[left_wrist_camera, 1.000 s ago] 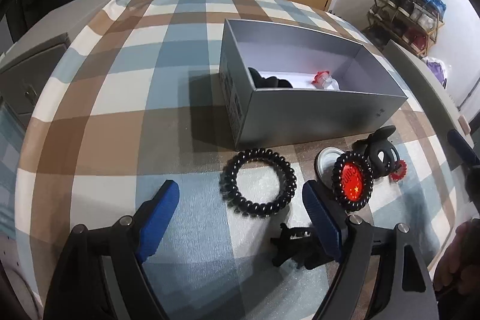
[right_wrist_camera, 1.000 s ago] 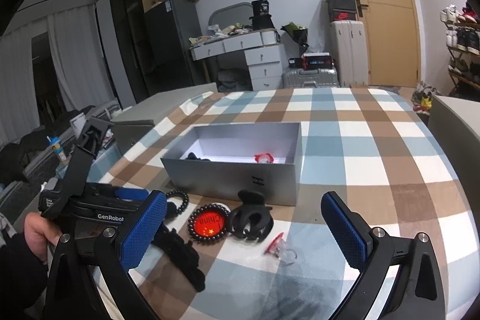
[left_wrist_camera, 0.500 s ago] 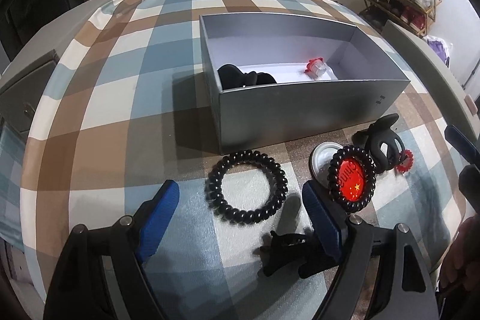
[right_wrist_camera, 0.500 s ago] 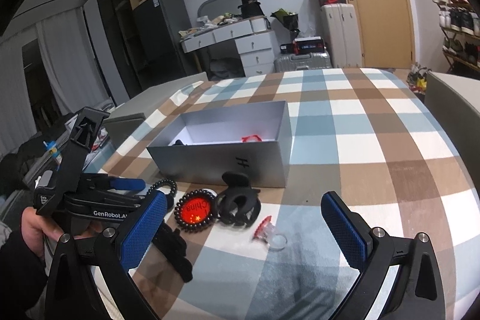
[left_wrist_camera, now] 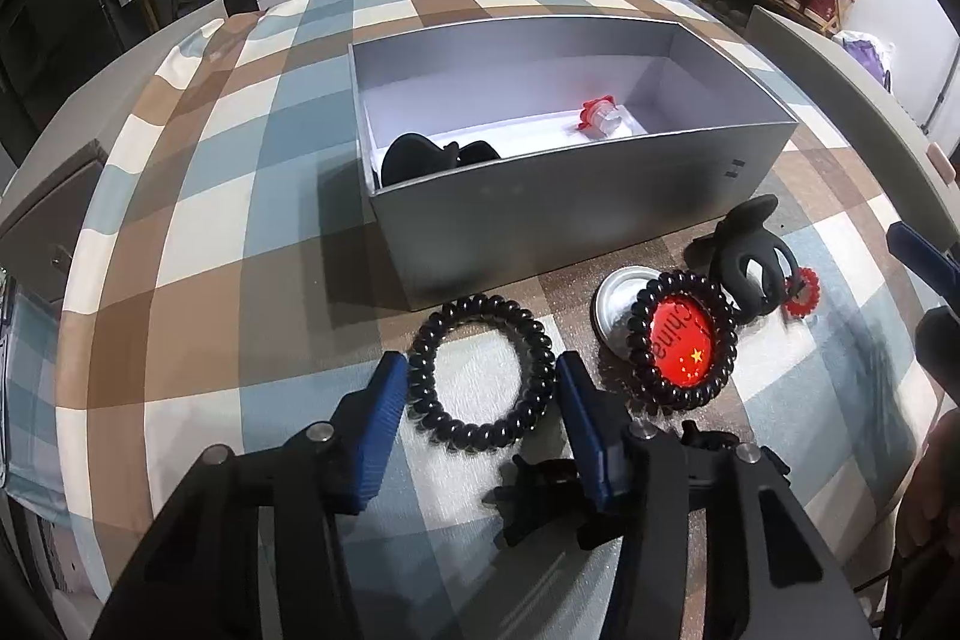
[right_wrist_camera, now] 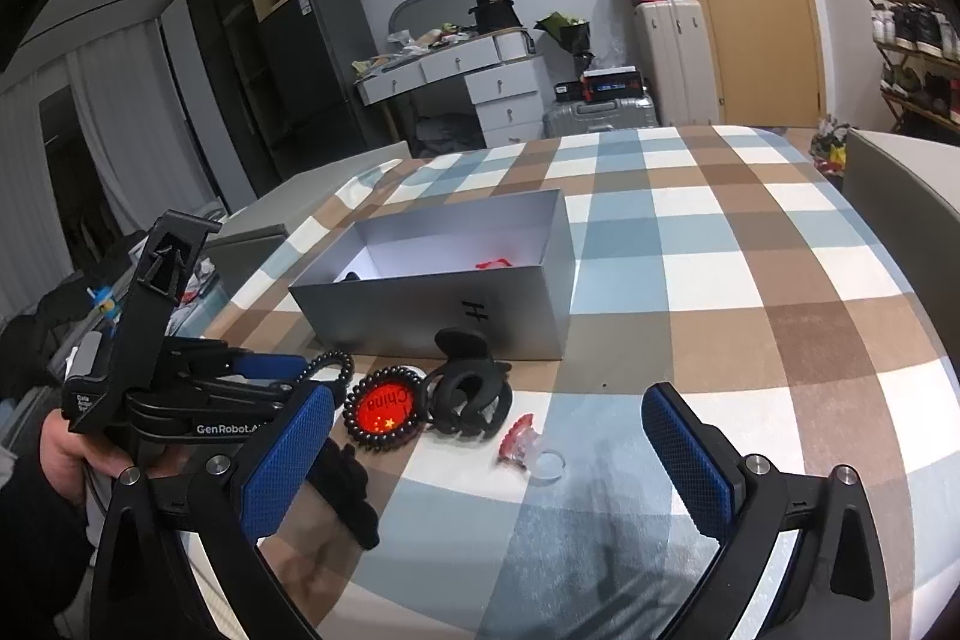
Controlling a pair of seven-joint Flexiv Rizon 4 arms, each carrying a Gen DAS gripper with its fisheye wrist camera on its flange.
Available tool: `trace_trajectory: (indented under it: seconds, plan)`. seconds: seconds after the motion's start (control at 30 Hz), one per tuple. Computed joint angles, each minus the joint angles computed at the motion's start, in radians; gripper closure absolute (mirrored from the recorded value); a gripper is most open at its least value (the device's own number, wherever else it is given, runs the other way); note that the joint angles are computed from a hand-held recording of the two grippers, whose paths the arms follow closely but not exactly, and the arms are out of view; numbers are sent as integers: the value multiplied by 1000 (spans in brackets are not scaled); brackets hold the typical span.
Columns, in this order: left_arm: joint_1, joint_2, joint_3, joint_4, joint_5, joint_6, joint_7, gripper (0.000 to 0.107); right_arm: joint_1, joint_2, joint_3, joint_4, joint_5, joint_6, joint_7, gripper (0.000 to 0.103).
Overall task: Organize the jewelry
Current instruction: 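Lower the left tool onto the black bead bracelet and grasp it, then grasp the clear red-flower ring with the right tool while the left tool holds the bracelet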
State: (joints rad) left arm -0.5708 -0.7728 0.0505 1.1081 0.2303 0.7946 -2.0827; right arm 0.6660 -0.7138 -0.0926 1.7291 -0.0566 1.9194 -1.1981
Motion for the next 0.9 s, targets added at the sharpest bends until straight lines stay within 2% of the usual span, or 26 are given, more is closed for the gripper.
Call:
trace_trajectory:
  seconds: [0.2, 0.33, 0.53, 0.7, 0.9]
  plan:
    - [-4, 5, 3, 2, 3, -9, -8, 65, 13, 4, -17, 3, 13, 0, 1, 0]
    - [-1, 26, 5, 37, 5, 17, -33, 65, -2, 8, -1, 5, 10, -5, 6, 0]
    - [-1, 66, 14, 99, 21, 77, -85, 66, -93, -2, 99, -19, -45, -40, 49, 0]
    - [2, 104, 18, 159, 34, 137, -132, 66, -204, -34, 224, -69, -136, -101, 92, 0]
    - [15, 124, 14, 201, 34, 182, -153, 66, -229, -47, 252, -98, -184, -216, 135, 3]
